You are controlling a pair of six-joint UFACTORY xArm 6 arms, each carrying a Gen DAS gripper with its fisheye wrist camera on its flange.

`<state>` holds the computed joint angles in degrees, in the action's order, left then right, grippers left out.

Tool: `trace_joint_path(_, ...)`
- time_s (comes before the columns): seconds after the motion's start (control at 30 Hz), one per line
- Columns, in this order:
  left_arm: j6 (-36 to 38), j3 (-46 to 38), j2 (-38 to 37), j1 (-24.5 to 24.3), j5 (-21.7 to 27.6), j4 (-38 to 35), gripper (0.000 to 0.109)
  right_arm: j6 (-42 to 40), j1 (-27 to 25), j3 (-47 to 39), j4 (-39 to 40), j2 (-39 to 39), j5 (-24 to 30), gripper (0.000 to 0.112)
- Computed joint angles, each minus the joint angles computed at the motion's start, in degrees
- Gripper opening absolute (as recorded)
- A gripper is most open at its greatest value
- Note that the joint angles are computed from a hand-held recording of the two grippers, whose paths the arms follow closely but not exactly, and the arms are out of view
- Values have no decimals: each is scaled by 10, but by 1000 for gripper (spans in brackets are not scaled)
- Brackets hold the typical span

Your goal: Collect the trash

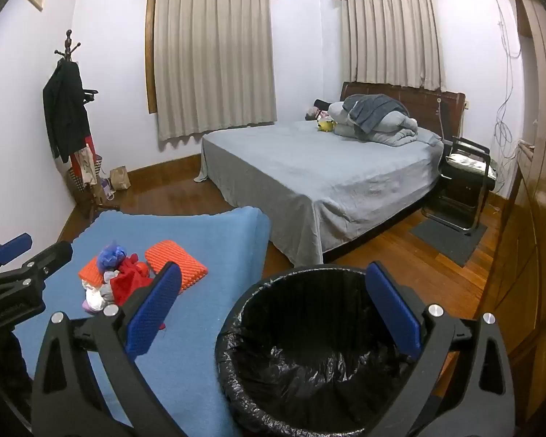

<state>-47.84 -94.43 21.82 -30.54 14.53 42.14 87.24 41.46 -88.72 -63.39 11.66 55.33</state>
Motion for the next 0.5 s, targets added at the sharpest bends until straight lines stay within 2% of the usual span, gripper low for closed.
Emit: trace_joint_path(0.5, -2, 0, -1, 0, 2, 3, 97, 0, 0, -1, -2, 1, -3, 98)
